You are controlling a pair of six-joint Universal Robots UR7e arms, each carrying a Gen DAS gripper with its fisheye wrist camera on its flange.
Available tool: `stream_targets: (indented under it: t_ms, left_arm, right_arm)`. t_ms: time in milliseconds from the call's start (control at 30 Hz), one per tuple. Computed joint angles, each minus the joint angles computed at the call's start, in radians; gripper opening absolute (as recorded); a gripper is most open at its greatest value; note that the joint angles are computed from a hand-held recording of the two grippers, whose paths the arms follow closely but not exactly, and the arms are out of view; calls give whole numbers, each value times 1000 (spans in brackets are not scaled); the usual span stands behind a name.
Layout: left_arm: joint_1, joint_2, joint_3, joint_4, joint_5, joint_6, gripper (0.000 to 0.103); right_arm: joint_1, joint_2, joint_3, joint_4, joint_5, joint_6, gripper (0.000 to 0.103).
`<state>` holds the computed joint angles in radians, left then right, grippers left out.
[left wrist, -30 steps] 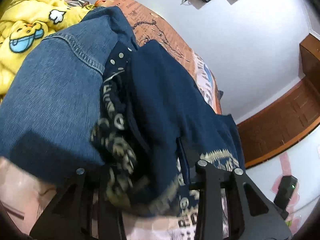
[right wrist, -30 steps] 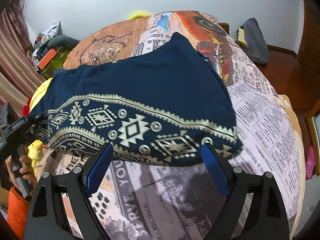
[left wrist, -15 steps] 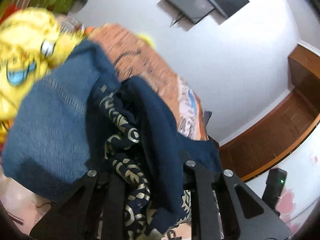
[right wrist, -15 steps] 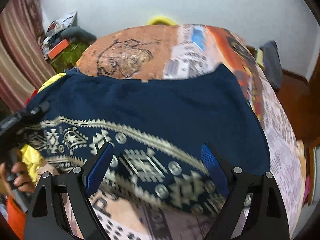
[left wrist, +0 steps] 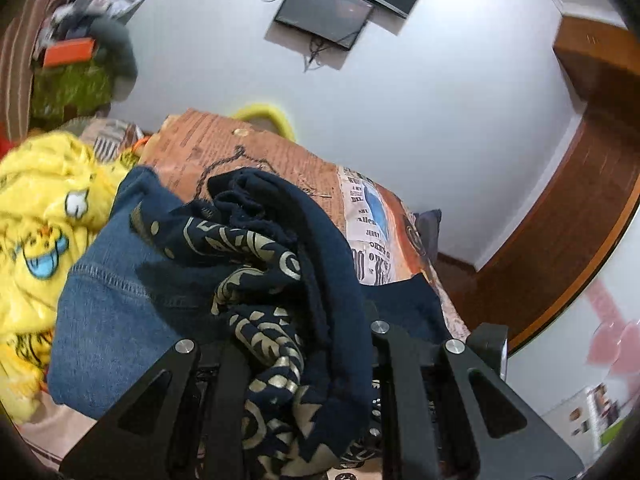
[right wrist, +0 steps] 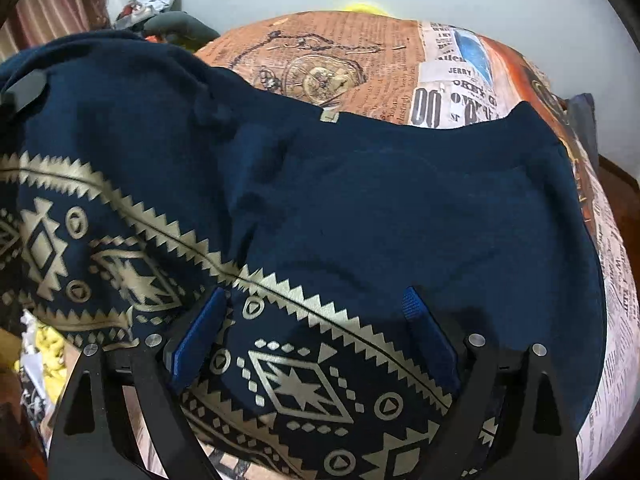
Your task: Fold large clothes
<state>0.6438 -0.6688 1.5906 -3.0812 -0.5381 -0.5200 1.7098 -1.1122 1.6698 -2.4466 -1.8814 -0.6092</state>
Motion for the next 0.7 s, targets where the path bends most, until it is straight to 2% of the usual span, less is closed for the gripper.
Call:
stream_targets:
  t_ms: [100, 333, 500, 600, 700]
  left_arm:
    - [-2, 32, -75, 63, -17, 9, 16]
    - [-2, 197, -366, 254, -112, 58, 16]
    - [16, 340, -584, 449, -253, 36, 16]
    - [39, 397, -660, 571, -344, -20, 15]
    - [55, 431, -682, 645, -394, -58, 15]
  right_arm:
    - [-21, -37, -10, 48, 30, 37, 88]
    - [-89, -174, 37, -50, 27, 25, 88]
    - [-149, -236, 21, -54, 1, 60, 88]
    - [-182, -259, 9, -44, -9, 88, 88]
    - [-201, -273, 3, -42, -18, 97, 88]
